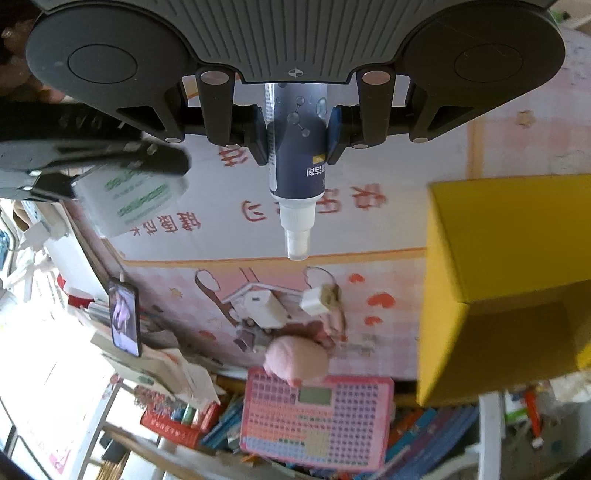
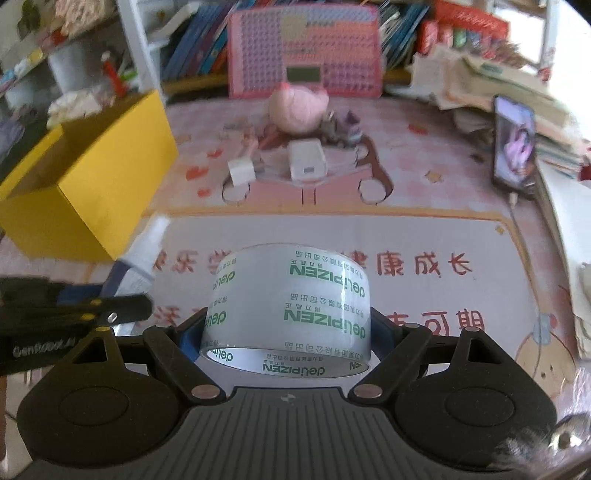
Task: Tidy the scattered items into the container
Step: 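Lift and carry the tape roll and spray bottle toward the yellow box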
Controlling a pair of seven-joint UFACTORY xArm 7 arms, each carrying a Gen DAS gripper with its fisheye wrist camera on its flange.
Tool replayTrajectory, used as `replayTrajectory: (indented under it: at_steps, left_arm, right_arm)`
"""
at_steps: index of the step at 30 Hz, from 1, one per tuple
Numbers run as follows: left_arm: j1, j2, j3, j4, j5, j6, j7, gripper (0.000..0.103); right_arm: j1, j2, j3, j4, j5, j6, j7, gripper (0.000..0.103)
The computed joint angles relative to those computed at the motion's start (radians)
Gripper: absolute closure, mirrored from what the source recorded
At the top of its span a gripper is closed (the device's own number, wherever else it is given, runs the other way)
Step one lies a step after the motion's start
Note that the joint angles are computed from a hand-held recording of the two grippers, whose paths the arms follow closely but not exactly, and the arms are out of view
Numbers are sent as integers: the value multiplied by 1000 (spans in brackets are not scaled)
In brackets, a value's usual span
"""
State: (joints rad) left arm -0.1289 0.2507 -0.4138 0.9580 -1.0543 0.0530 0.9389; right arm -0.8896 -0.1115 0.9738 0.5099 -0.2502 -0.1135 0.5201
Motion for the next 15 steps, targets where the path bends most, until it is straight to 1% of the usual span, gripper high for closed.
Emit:
replayTrajectory:
  at_steps: [1, 3, 5, 8, 11, 15]
  left_arm:
    - [32, -15, -20, -8, -40, 11, 51, 73]
    - [70, -53, -32, -27, -150, 36, 176, 73]
    - [90, -96, -21, -51, -257, 66, 284, 73]
    - [93, -151, 27, -99, -324, 117, 359, 73]
    - [88, -215, 80, -153, -403, 162, 439, 73]
    - [71, -287, 158, -223, -442, 199, 502, 73]
  right_arm:
    - [-6, -29, 21, -6, 14, 2, 23, 19]
    - [10, -75, 38, -13, 25, 12, 69, 19]
    - [8, -122, 84, -15, 20, 31, 128, 19]
    - [46, -182, 109, -19, 6, 52, 196, 19]
    - [108, -227, 111, -30, -10, 70, 254, 19]
    - [187, -265, 112, -31, -23, 123, 336, 19]
